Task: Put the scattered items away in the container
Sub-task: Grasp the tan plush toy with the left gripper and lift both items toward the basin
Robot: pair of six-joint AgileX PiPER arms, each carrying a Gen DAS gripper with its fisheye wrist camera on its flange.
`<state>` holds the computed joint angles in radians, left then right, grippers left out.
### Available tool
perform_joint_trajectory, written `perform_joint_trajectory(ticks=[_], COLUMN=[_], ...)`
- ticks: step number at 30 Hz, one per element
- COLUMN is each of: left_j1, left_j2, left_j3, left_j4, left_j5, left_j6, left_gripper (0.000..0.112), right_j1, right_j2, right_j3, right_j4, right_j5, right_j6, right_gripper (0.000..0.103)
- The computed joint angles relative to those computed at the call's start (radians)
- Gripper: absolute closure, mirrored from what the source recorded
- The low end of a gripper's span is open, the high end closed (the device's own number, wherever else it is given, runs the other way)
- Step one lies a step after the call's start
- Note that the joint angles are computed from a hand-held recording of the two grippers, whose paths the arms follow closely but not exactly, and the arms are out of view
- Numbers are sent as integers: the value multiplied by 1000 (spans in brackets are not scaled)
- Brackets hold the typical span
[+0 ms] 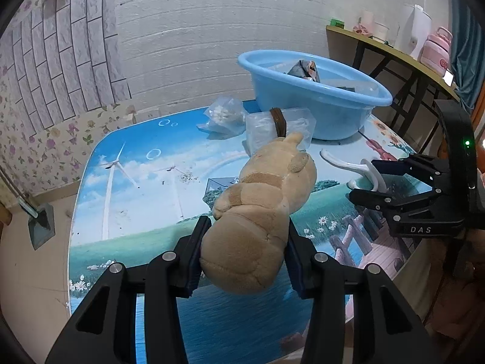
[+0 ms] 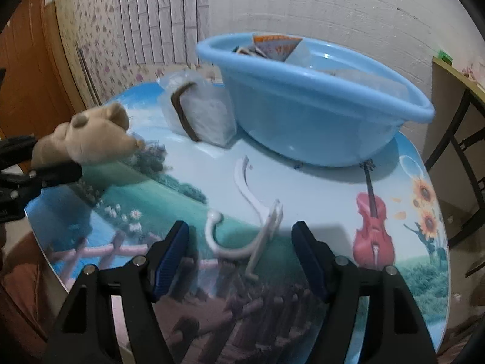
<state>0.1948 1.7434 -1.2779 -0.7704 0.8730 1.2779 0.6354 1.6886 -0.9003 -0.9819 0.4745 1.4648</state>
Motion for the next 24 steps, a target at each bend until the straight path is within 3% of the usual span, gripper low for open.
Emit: perform_joint_trajectory(ticks=[2, 3, 8, 13, 24], left_j1=[0, 2, 3, 7, -63], left_j2=[1, -1, -11, -19, -24], left_j3=[-4, -3, -11, -57, -141], left_j4=[0, -7, -29, -64, -97], left_j5=[0, 0, 6, 54, 69], left_j6=[-8, -6, -8, -25, -73], left_gripper=[67, 67, 67, 67, 67], right_j1=[-4, -3, -21, 26, 83], right_j2=[-7, -16, -59, -165, -330], right_j3=[7, 18, 65, 115, 105], right_j4=[-3, -21, -34, -145, -190], right_j5=[-5, -11, -57, -32, 36], right_j6=[4, 22, 57, 152, 167], right_gripper=[39, 54, 54, 54, 54])
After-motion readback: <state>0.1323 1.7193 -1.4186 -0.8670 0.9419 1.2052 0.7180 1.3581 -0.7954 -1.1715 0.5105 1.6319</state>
